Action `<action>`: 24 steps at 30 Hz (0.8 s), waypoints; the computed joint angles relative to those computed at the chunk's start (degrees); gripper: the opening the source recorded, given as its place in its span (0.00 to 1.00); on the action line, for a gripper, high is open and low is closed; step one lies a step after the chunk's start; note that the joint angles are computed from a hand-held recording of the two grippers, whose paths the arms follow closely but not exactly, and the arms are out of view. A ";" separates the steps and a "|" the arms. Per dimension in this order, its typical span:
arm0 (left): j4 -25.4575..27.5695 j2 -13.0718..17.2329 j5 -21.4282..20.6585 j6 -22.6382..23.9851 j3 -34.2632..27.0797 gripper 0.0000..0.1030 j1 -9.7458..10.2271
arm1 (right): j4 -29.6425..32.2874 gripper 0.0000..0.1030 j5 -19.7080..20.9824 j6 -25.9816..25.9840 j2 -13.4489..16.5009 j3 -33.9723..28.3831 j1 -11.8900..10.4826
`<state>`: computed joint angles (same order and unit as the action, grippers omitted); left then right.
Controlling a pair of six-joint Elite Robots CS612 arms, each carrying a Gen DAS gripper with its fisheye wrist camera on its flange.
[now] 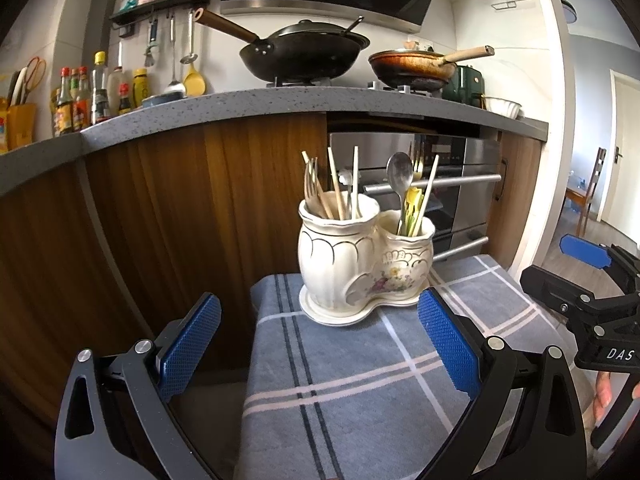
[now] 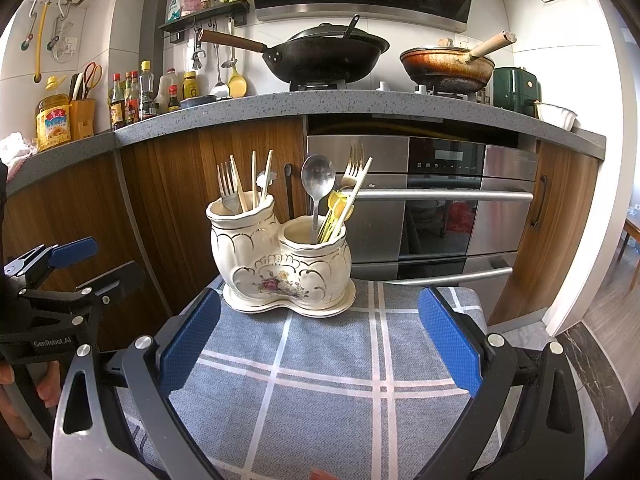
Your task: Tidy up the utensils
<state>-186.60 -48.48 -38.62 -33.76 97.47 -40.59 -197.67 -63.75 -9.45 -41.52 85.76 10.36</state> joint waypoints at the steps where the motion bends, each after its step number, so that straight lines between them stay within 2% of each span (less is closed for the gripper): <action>1: -0.12 0.00 0.06 0.14 0.02 0.95 -0.01 | -0.02 0.95 -0.01 -0.03 0.00 0.03 0.02; 8: -4.16 0.85 2.79 4.69 -0.41 0.95 -0.60 | -0.26 0.95 0.49 0.30 -0.14 0.46 0.03; 16: -1.82 0.65 1.24 2.61 -0.81 0.95 -0.20 | 0.45 0.95 1.06 0.38 0.24 -0.11 -0.21; 18: -0.85 0.64 -1.29 1.83 -1.00 0.95 0.37 | 0.58 0.95 1.03 0.63 0.43 -0.33 -0.30; 20: 2.48 0.64 -6.38 -0.54 -1.62 0.95 1.58 | 0.90 0.95 0.85 1.08 0.65 -0.67 -0.40; 24: 15.23 2.25 -19.44 -4.85 -5.51 0.95 4.85 | 1.83 0.95 0.82 2.26 1.10 -1.24 -0.85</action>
<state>-171.37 -46.23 -58.07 -38.61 91.96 -35.74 -195.85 -62.93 -7.19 -40.42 84.52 9.51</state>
